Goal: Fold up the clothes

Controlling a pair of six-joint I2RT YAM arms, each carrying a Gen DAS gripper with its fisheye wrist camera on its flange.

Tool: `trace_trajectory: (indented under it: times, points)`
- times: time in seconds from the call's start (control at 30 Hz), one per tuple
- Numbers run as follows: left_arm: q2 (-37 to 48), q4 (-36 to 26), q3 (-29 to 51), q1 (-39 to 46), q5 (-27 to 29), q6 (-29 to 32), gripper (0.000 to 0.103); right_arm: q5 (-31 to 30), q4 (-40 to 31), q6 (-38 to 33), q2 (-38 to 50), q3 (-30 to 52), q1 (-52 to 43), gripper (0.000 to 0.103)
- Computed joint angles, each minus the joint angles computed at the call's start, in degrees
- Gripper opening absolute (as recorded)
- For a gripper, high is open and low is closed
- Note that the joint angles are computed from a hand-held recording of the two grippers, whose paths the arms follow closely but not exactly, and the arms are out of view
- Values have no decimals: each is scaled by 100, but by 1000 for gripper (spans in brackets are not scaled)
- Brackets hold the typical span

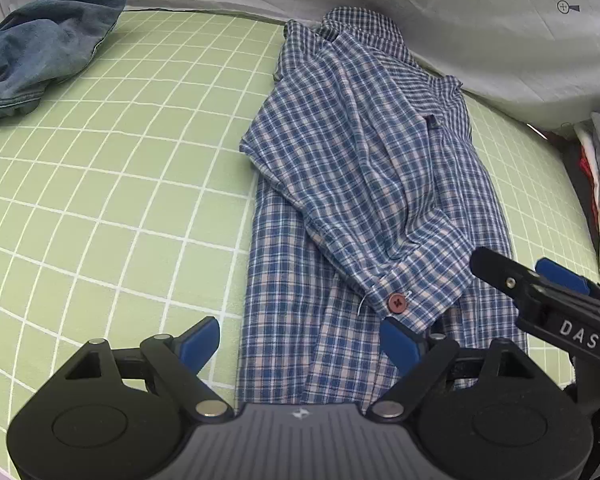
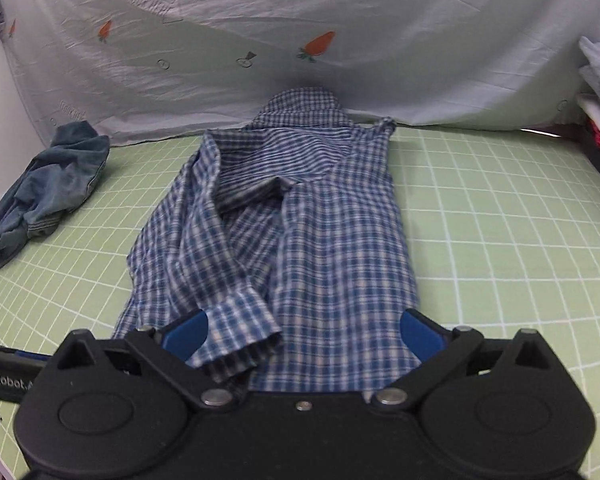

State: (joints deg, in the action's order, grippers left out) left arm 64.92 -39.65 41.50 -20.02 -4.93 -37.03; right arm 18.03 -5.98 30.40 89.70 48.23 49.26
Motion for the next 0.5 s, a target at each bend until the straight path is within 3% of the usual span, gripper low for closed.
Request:
trace_trajectory:
  times: [0.07,0.17,0.23,0.27,0.33,0.5]
  points:
    - [-75,-78,-41,-10,-17,-28,87,-104,63,-9,288,223,76,101]
    - [-265,-148,-136,-62,15,-185,87,-272,-116,30,682,594,129,80]
    - [-364,-204,-183,-173,-9,-274,87,-346,-274,110,838,762,161,53]
    - [-400,-235,-199,-243,-34,-311,87,-334,-344,149,875,810,185,45]
    - [-462,-289,-230,-379,-93,-379,87,-307,-408,74,789,760,225,2]
    - [-591,-365,-246,-598,-206,-506,88,-350,-491,217,102,337,237,2]
